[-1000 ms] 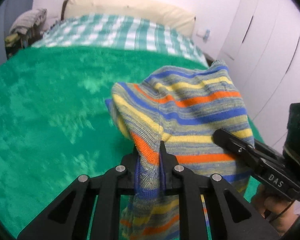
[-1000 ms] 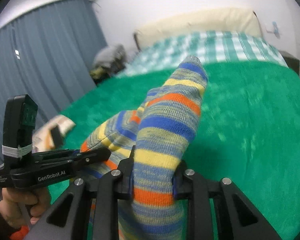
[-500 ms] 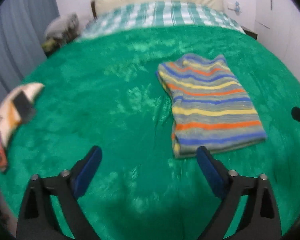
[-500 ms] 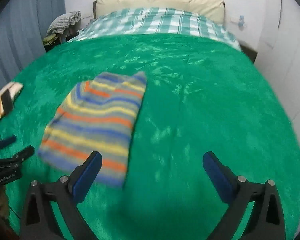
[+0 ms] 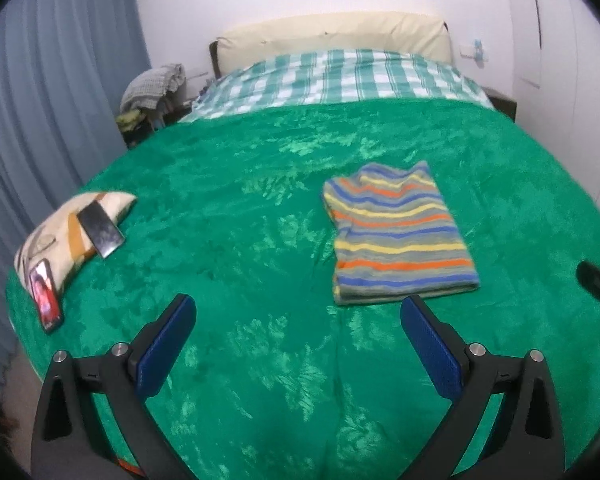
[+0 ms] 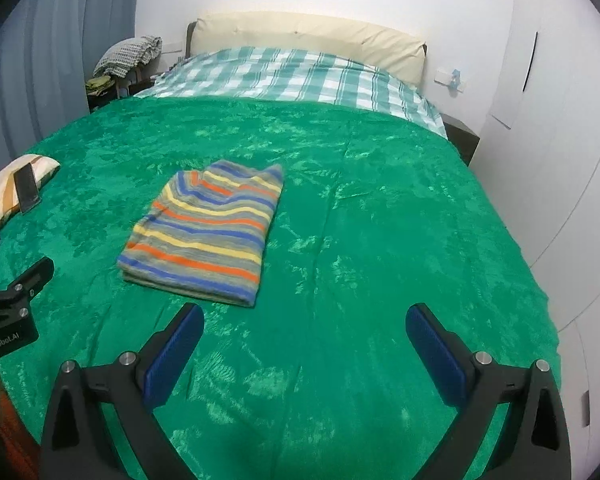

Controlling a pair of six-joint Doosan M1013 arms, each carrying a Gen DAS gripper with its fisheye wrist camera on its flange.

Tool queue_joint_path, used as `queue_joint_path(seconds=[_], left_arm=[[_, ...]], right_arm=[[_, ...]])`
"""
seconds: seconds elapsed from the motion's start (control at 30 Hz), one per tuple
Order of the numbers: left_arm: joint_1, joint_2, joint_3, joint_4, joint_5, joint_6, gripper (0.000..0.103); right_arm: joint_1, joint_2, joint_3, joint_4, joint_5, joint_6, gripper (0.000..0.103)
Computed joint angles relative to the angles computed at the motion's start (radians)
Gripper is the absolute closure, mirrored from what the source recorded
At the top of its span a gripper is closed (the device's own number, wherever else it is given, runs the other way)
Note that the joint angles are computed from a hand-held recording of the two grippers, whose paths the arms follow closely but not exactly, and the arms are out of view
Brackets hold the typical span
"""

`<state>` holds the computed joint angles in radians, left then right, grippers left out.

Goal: Fold small clothes

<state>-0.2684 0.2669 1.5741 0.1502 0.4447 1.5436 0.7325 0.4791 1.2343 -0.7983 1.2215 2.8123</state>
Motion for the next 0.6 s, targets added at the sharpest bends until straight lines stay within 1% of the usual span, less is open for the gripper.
queue_joint_path(seconds=[0.07, 0.1, 0.17, 0.3, 0.33, 0.47, 0.6], left_arm=[[0.003, -0.009, 0.002, -0.019, 0.009, 0.003, 0.001], [0.001, -0.015, 0.003, -0.002, 0.013, -0.017, 0.001], [-0.005, -0.026, 0.011, 0.073, 0.008, -0.084, 0.001], [-0.011, -0.04, 0.025, 0.126, 0.007, -0.118, 0.001], [-0.011, -0.042, 0.027, 0.124, 0.011, -0.112, 0.001], [-0.007, -0.045, 0.027, 0.045, 0.043, -0.029, 0.001], [-0.012, -0.052, 0.037, 0.071, 0.044, -0.055, 0.0]], right_arm=[[0.009, -0.005, 0.001, -0.015, 0.012, 0.013, 0.003], [0.013, -0.009, 0.003, -0.02, 0.015, 0.018, 0.003], [0.02, -0.015, 0.005, -0.027, 0.021, 0.026, 0.003], [0.034, -0.024, 0.008, -0.039, 0.028, 0.039, 0.003], [0.038, -0.026, 0.008, -0.04, 0.03, 0.041, 0.003], [0.047, -0.028, 0.004, -0.045, 0.036, 0.039, 0.003], [0.053, -0.029, 0.0, -0.045, 0.047, 0.039, 0.003]])
